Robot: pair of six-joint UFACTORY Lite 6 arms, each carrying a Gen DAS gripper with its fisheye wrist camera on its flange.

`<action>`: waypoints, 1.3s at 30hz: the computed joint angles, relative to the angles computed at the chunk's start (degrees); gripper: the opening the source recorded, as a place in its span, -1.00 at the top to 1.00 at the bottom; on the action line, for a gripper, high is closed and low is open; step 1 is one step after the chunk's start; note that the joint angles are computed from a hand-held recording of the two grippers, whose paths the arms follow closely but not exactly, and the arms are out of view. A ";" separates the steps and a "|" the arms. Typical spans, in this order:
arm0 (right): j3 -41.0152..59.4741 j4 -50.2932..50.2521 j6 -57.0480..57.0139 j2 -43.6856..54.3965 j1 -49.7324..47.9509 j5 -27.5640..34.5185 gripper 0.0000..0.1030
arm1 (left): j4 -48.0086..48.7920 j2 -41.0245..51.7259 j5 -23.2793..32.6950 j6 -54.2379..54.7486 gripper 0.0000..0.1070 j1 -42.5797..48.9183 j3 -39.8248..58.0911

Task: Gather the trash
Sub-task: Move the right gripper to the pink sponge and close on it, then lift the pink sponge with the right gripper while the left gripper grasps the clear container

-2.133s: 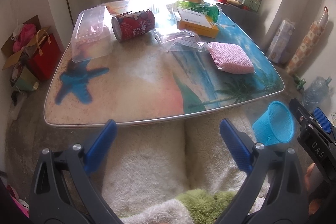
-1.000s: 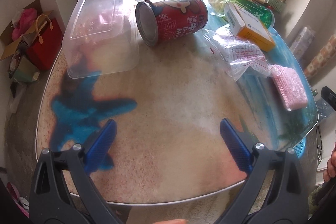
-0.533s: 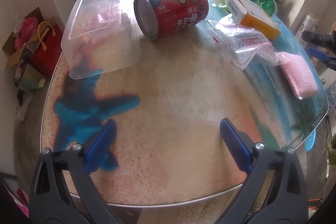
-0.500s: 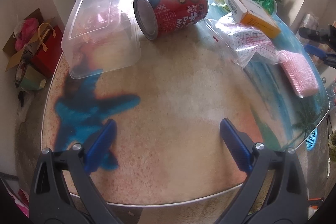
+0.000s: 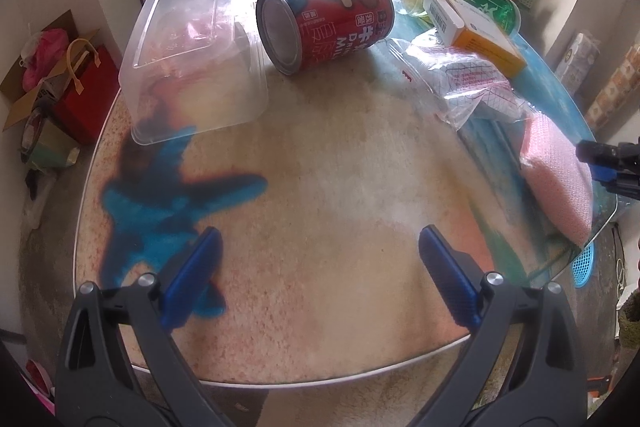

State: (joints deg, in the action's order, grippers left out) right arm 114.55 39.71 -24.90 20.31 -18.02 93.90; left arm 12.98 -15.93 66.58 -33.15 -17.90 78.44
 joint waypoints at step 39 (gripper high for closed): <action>-26.90 -23.21 -2.69 -24.04 21.60 -29.15 -0.82 | -15.23 22.94 0.79 26.10 -0.77 32.77 32.12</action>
State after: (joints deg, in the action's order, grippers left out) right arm 87.65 16.50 -27.58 -3.73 3.58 64.74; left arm -2.25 7.01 67.37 -7.06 14.87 110.56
